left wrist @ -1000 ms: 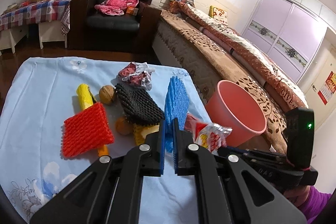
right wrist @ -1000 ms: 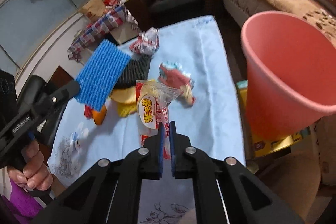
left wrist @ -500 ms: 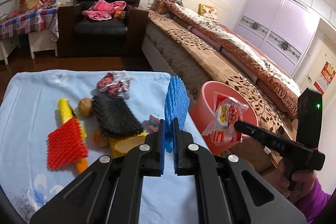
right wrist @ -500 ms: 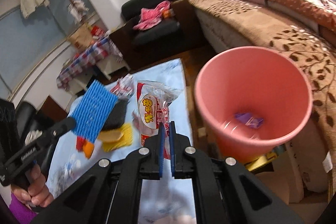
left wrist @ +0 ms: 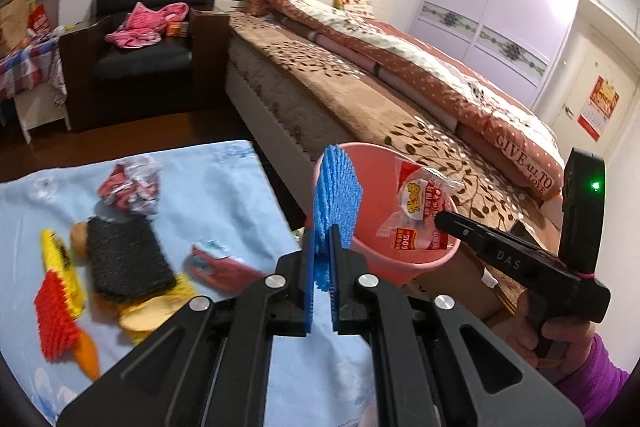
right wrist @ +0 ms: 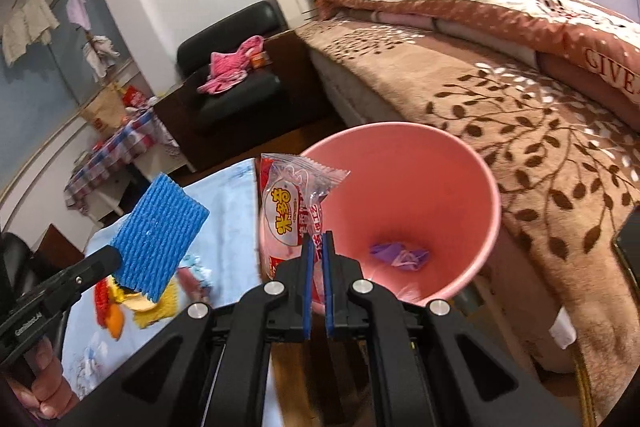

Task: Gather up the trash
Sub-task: 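Carry both items to the pink bucket and open the left tool to drop the sleeve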

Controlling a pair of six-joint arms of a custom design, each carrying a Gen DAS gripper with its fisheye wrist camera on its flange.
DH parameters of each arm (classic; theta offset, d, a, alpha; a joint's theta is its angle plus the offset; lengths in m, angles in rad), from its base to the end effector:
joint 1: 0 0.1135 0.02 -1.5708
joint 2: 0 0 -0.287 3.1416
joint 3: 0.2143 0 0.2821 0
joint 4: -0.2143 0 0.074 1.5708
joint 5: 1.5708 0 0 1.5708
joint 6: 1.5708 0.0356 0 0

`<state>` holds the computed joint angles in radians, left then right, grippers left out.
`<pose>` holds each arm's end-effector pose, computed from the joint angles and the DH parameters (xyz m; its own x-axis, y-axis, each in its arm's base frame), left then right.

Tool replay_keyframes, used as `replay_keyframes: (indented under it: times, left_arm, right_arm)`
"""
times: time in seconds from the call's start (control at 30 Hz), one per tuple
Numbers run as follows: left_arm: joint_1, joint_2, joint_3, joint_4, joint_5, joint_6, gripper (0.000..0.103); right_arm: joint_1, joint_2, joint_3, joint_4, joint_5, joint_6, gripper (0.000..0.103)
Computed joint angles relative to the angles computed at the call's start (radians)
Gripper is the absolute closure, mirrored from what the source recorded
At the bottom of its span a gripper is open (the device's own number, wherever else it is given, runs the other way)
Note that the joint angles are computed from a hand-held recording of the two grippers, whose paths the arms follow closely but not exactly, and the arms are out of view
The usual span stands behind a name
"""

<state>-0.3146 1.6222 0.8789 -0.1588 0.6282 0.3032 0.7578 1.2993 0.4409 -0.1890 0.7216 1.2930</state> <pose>0.3188 -0.1257 0.1771 -0.5339 0.4278 -0.7294 0.7924 0.5542 -0.2550 0.1752 0.1334 0.1334 -0.4381 0.5794 -0.6873 0.5293 0.7843 0.3238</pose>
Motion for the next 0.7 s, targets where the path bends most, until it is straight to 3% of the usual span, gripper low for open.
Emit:
replay_keyframes:
  times: [0.7]
  left_arm:
    - [-0.247, 0.142, 0.082, 0.072, -0.172, -0.066, 0.098]
  right_arm:
    - [-0.092, -0.048, -0.157, 0.082, -0.023, 0.010, 0.099]
